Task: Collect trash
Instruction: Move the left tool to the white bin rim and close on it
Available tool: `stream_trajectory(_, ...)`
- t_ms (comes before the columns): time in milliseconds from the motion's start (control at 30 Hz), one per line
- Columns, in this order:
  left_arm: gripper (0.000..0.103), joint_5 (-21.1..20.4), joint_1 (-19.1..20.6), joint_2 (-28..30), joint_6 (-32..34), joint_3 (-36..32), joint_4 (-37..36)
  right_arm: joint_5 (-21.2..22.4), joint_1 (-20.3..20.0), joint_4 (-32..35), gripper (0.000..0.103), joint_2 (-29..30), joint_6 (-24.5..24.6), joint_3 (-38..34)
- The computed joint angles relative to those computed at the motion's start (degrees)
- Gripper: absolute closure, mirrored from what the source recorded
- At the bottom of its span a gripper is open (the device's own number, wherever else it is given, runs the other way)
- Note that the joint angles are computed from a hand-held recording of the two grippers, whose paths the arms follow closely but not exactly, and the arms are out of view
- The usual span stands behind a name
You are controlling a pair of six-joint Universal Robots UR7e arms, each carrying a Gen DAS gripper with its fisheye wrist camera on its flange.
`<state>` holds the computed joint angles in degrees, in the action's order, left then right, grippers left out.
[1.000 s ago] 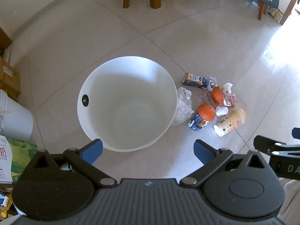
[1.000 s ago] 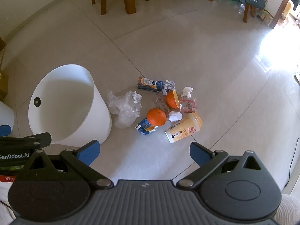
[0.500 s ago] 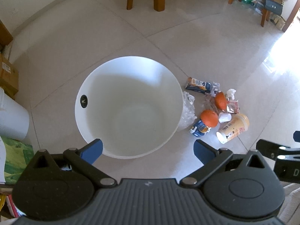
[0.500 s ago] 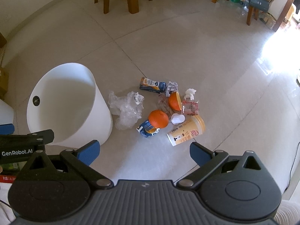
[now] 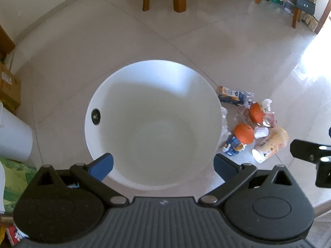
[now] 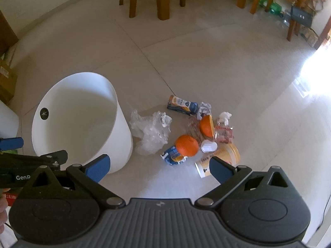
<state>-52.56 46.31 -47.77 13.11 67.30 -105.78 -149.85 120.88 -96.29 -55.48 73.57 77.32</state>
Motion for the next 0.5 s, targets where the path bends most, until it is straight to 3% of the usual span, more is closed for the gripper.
stream_trajectory(133, 0.001, -0.3, 1.0, 1.0, 2.3, -0.6, -3.1, -0.6, -1.0, -3.2, 0.0, 0.6, -4.9, 0.1)
stream_trajectory(333, 0.001, -2.1, 3.1, 4.2, 2.4, -6.5, -1.6, -1.8, -2.5, -5.9, 0.0, 1.6, -12.9, -0.5)
stream_trajectory(500, 0.001, -0.6, 4.1, 6.4, 7.1, -8.7, -5.4, -2.2, -3.7, -12.4, 0.0, 1.7, -18.6, 1.5)
